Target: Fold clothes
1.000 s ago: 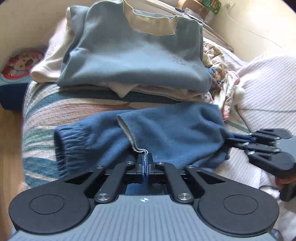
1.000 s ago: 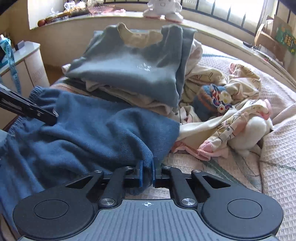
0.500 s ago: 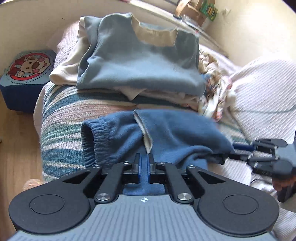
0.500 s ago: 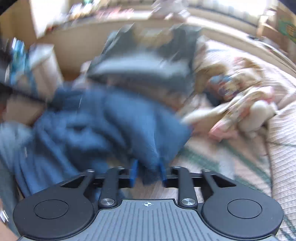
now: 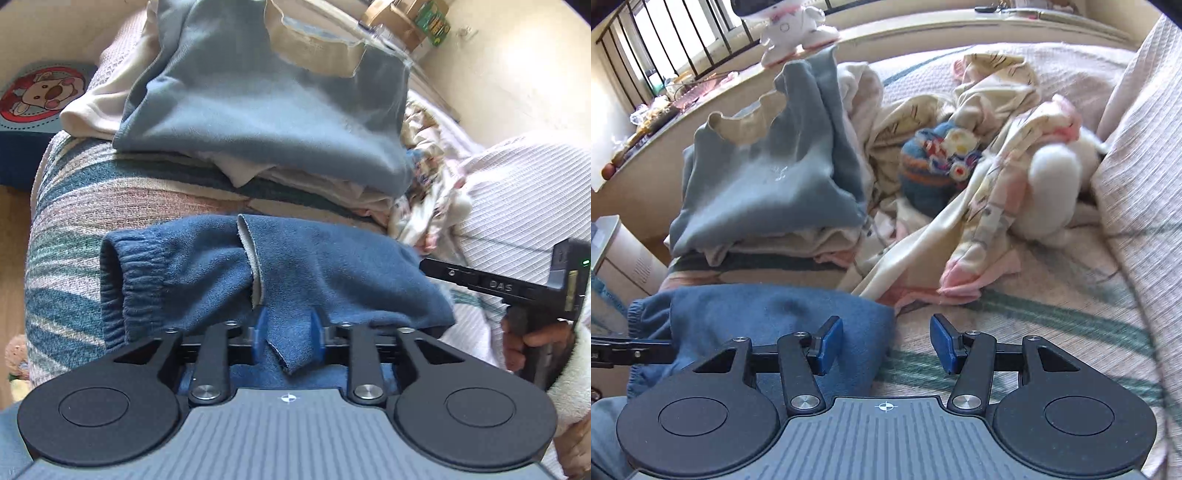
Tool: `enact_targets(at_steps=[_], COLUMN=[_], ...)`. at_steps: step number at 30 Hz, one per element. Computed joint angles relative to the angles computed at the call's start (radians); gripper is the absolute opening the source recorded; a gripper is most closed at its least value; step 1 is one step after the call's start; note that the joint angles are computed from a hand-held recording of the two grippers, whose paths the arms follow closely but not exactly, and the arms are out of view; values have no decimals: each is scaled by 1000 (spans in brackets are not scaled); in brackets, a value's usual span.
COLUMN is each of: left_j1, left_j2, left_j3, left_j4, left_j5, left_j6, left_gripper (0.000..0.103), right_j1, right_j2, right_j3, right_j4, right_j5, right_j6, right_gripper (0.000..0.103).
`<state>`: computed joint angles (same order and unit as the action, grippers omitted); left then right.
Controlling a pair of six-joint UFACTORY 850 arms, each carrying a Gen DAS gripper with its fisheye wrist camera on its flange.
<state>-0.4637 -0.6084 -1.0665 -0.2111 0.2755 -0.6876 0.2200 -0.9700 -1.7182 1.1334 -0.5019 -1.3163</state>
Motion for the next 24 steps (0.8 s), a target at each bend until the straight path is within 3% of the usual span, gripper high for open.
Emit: enact_targets(at_steps=[6, 10, 13, 15, 16, 18, 23, 24], left_j1=[-14, -9, -13, -18, -16, -11, -23, -24], left_j2=[8, -4, -16, -21, -23, -25, -3, 6], left_j3=[-4, 2, -6, -19, -22, -17, 0, 6], left_j4=[-87, -43, -122, -238, -243, -200, -242, -247], left_j5=[-5, 29, 42, 25, 19, 24, 43, 41], left_j6=[94, 29, 107, 215, 207, 135, 211, 226], left_gripper=[69, 71, 59, 15, 9, 4, 3, 3], right_j1=[0, -3, -3, -2, -1, 0, -1, -1], right_j2=[17, 20, 18, 15, 13, 6, -11, -14], right_j3=[32, 42, 45, 43, 42, 37, 24, 21], right_j4=[6, 34, 47, 48, 53, 63, 111, 121], right_j5=[-15, -14, -13, -10, -7, -3, -19, -26], right_j6=[-39, -67, -72, -70, -71, -67, -78, -83], right_gripper=[53, 53, 53, 53, 53, 53, 53, 46])
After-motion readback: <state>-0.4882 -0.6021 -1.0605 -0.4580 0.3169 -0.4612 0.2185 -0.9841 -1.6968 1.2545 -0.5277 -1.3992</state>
